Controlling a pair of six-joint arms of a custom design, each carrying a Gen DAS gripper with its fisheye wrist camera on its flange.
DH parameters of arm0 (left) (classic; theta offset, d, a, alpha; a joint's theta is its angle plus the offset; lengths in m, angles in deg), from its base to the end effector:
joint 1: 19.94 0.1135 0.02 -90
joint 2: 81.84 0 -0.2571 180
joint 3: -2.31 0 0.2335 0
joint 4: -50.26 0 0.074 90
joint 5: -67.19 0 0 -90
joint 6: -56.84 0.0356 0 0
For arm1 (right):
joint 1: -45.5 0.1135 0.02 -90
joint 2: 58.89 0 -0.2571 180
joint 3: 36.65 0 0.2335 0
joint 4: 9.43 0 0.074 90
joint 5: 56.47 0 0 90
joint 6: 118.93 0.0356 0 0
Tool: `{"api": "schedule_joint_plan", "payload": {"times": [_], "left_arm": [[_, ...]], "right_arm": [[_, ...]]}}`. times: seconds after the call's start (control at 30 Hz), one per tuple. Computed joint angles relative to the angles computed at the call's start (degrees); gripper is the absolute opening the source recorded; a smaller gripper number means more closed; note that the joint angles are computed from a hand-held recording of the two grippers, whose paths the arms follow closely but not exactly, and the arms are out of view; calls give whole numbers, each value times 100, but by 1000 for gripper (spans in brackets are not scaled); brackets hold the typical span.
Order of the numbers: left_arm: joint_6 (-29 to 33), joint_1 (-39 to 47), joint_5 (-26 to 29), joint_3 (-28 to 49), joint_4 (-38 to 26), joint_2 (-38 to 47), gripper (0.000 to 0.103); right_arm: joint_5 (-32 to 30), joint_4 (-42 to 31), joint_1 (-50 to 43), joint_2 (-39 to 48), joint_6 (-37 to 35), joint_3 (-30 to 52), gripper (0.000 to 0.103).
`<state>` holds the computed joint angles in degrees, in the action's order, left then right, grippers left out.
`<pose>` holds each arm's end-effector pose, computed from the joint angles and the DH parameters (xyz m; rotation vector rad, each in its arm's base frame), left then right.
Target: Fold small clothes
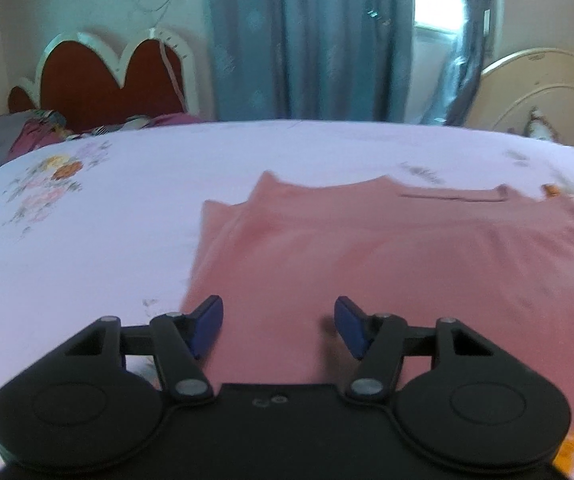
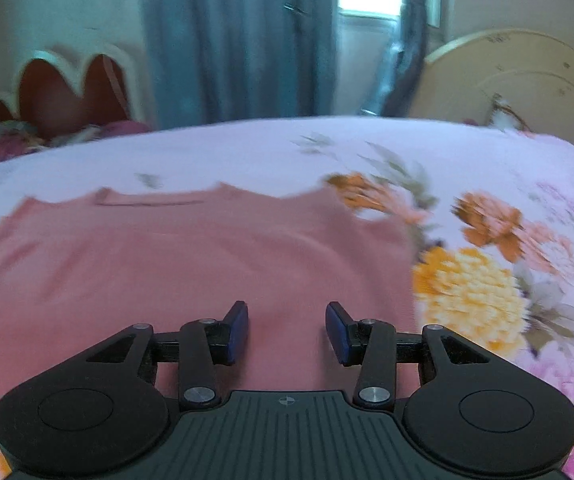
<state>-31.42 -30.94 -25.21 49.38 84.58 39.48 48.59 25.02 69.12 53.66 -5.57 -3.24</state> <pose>0.2958 -0.0560 0.0381 0.2295 2.2556 -0.0381 0.2233 0.0875 0.0454 0.1225 2.3164 0.1045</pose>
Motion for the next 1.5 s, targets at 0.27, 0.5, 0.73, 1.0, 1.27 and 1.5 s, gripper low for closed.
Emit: {"api": "schedule_joint_plan", "payload": {"times": [0.27, 0.5, 0.73, 1.0, 1.27, 1.5], "left_arm": [[-23, -481, -125, -532, 504, 122, 62], [410, 39, -36, -983, 1537, 733, 67], [261, 52, -67, -984, 1484, 712, 68], [11, 308, 295, -836, 286, 18, 69], [-603, 995, 1085, -989, -1205, -1172, 83], [-1618, 1594, 1998, -1165, -1087, -834, 87]], "right_arm": [[479, -662, 1248, 297, 517, 579, 44], [687, -16, 934, 497, 742, -277, 43], [1063, 1196, 946, 1088, 996, -995, 43], [665, 390, 715, 272, 1046, -1138, 44], [435, -617, 944, -1291, 593, -954, 44], [-49, -774, 1431, -660, 542, 127, 44]]}}
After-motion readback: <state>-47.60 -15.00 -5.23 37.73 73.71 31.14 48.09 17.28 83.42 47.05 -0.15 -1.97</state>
